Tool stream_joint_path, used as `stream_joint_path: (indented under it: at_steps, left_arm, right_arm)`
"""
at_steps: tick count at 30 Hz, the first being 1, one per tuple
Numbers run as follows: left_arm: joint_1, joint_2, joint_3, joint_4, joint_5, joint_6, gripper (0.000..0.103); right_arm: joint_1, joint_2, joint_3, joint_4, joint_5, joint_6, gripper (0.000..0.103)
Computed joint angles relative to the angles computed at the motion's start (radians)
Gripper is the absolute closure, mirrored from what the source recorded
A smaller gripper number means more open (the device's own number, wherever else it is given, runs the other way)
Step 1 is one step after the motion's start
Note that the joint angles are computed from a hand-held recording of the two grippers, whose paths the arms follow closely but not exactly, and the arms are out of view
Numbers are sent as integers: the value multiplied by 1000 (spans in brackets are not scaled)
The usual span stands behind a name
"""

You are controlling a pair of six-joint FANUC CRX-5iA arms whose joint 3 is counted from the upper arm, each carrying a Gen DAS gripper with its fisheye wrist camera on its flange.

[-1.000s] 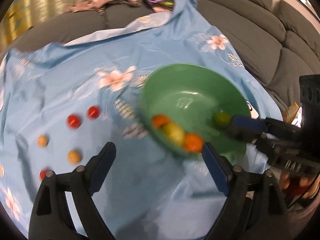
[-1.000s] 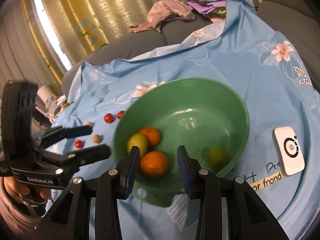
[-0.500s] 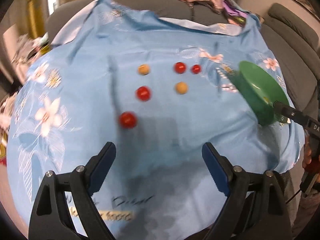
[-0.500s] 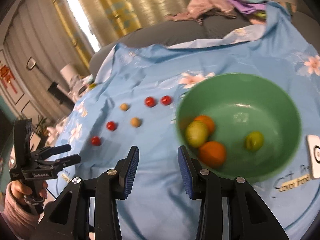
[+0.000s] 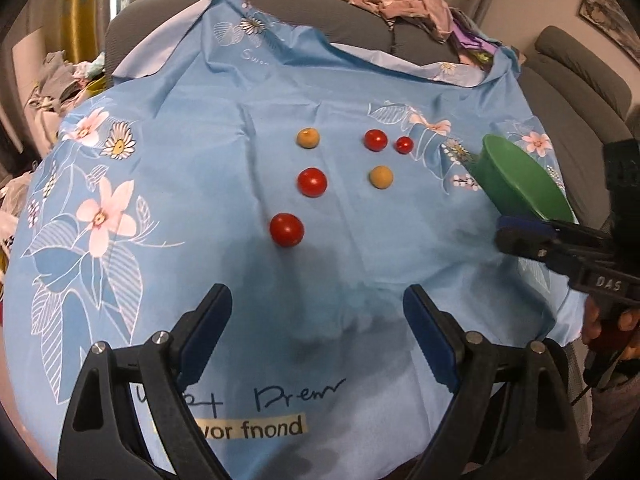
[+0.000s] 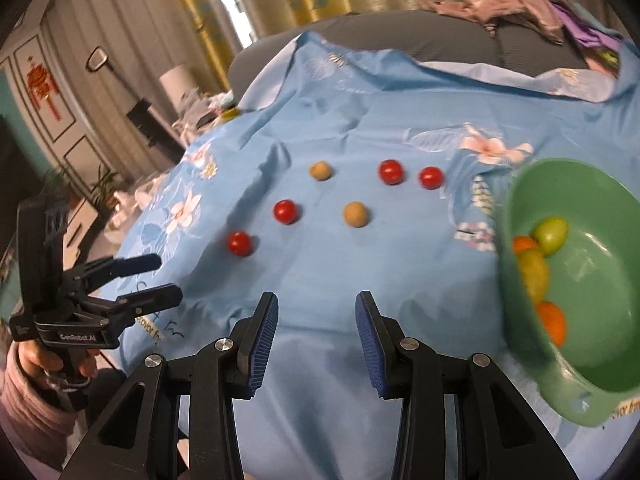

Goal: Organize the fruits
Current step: 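Withdraw both open grippers from the bowl toward the tomatoes, then grasp a red cherry tomato with the right gripper while the left gripper grasps another tomato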

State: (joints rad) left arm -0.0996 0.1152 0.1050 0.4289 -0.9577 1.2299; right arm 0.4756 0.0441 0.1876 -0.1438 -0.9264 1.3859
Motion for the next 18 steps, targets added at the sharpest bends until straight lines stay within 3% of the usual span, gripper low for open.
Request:
stream_joint_path:
  at_steps: [8,18]
  left_arm:
    - [8,37,18,36,-10,-56,16]
    - [24,81,52,76,-13,-105,16]
  right_arm:
    - [10,111,118,-41,-52,75,62]
    - [15,329,375,-51,-139,146,62]
